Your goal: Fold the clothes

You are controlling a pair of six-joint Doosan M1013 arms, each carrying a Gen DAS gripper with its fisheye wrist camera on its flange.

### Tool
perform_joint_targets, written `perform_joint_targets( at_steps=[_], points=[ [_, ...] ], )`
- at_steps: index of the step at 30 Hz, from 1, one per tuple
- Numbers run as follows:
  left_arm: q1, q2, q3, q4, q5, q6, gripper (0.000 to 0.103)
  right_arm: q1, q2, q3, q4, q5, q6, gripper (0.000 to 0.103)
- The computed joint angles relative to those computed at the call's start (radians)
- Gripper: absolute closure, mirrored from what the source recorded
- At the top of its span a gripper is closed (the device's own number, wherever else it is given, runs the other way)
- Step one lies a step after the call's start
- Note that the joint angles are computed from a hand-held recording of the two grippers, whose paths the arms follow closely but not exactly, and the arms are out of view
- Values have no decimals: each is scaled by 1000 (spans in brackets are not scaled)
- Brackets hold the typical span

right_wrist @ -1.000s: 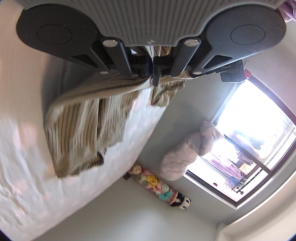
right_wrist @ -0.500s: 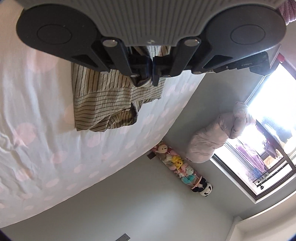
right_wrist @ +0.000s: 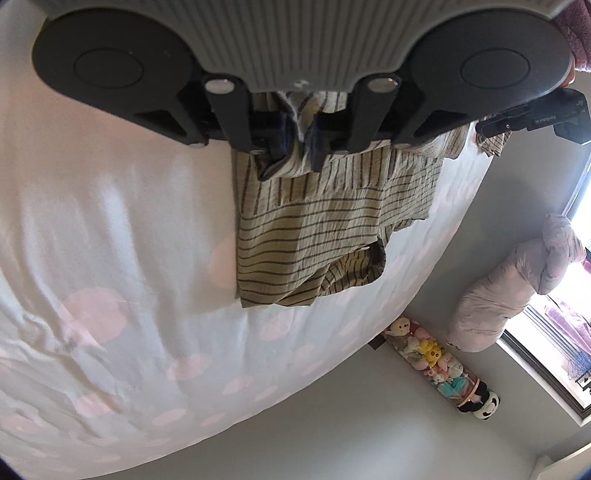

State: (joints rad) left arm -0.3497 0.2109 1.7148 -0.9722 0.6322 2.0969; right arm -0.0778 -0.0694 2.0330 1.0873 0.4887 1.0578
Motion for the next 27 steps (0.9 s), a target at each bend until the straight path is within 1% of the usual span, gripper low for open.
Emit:
perform_joint_targets(
  at_steps=[1, 3, 4, 6, 8, 9, 10, 12, 16, 18, 19, 21, 23, 24, 26, 27],
  points=[
    [-3, -14, 15, 3, -16, -4, 50, 4, -17, 13, 12, -16, -5, 48],
    [-9, -38, 39, 10, -37, -12, 48, 14, -56, 41, 39, -51, -22, 47],
    [-10, -47, 46, 21, -33, -21, 48, 21, -73, 51, 17, -66, 2, 47],
    [-16, -63, 56, 59, -27, -58, 46, 38, -104, 68, -71, -91, 93, 46],
    [-23, -81, 72, 99, -40, -106, 46, 57, -135, 84, -174, -113, 200, 42],
    [-25, -87, 79, 115, -44, -126, 44, 63, -145, 91, -223, -114, 251, 39],
    [-28, -94, 86, 135, -46, -151, 42, 63, -150, 98, -242, -106, 281, 38],
    [-32, -97, 93, 172, -46, -186, 41, 59, -158, 114, -258, -89, 323, 38],
    [-43, -87, 100, 250, -47, -287, 40, 51, -149, 139, -216, -70, 329, 38],
    [-45, -77, 104, 253, -49, -319, 40, 51, -135, 146, -176, -70, 295, 38],
    [-46, -72, 106, 246, -51, -315, 40, 52, -127, 149, -142, -73, 264, 38],
    [-50, -63, 112, 224, -59, -292, 40, 52, -113, 159, -24, -87, 155, 38],
    [-54, -61, 126, 152, -84, -207, 40, 51, -96, 165, 112, -93, 30, 39],
    [-54, -56, 130, 112, -88, -167, 40, 53, -87, 165, 158, -94, -14, 40],
    [-58, -48, 134, 41, -96, -116, 40, 67, -69, 159, 195, -104, -62, 50],
    [-61, -44, 135, 3, -101, -86, 41, 74, -61, 154, 192, -108, -65, 62]
  ],
)
